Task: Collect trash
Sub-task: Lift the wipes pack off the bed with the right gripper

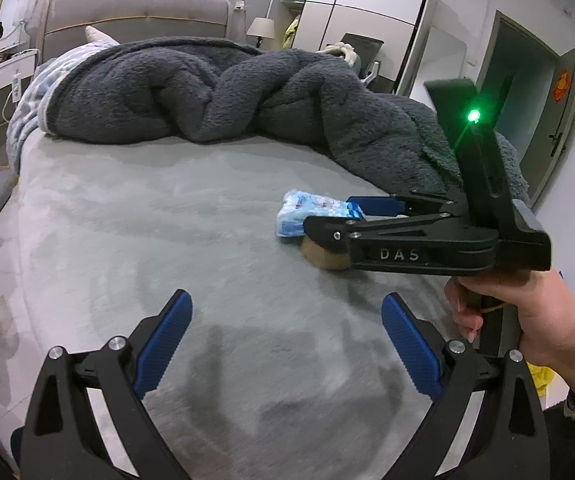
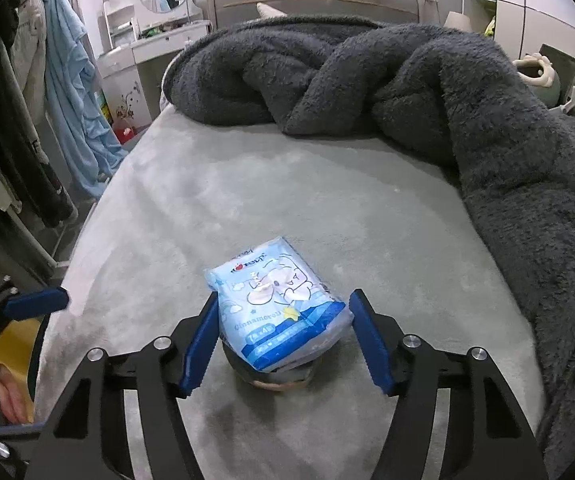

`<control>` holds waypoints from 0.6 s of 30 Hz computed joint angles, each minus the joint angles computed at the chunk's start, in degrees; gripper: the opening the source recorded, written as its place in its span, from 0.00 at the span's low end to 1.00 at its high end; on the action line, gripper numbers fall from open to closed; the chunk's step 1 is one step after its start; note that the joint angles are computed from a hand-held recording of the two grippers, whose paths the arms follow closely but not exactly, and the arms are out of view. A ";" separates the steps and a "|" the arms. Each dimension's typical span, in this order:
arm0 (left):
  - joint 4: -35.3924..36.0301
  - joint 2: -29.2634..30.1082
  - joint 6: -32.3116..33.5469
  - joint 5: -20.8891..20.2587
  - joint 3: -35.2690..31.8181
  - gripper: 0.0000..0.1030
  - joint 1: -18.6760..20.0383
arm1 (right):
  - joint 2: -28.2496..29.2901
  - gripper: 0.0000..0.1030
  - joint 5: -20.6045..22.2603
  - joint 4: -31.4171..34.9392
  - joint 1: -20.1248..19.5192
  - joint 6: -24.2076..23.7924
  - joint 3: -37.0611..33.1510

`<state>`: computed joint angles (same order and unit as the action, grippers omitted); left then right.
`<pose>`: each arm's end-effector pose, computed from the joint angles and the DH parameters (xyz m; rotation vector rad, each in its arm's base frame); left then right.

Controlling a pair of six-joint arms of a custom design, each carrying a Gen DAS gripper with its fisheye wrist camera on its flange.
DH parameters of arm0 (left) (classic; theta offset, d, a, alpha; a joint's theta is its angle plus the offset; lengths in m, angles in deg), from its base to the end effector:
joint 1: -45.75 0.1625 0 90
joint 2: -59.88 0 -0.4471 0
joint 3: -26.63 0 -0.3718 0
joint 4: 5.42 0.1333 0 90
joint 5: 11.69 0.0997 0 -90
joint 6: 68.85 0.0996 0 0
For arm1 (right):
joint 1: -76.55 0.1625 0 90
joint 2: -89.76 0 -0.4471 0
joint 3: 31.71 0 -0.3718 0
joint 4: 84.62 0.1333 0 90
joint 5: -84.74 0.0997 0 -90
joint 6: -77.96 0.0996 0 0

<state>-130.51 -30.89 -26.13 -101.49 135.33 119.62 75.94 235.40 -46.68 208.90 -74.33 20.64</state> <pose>-0.0028 -0.4909 0.4293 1.4914 2.6458 -0.4447 0.4651 -0.4413 -0.0331 0.1299 -2.2193 0.9602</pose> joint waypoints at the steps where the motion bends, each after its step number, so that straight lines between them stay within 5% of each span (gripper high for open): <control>1: -0.28 0.10 -0.15 -0.09 0.28 0.94 -0.21 | -0.94 0.63 0.23 -1.54 0.23 -0.42 1.34; 7: -3.47 0.31 -0.15 0.16 2.56 0.94 -1.85 | -8.53 0.63 -0.56 -13.51 1.13 -2.01 12.08; 18: -8.10 1.58 0.52 2.18 5.64 0.83 -4.75 | -14.20 0.63 -0.09 -19.16 2.04 -0.14 21.57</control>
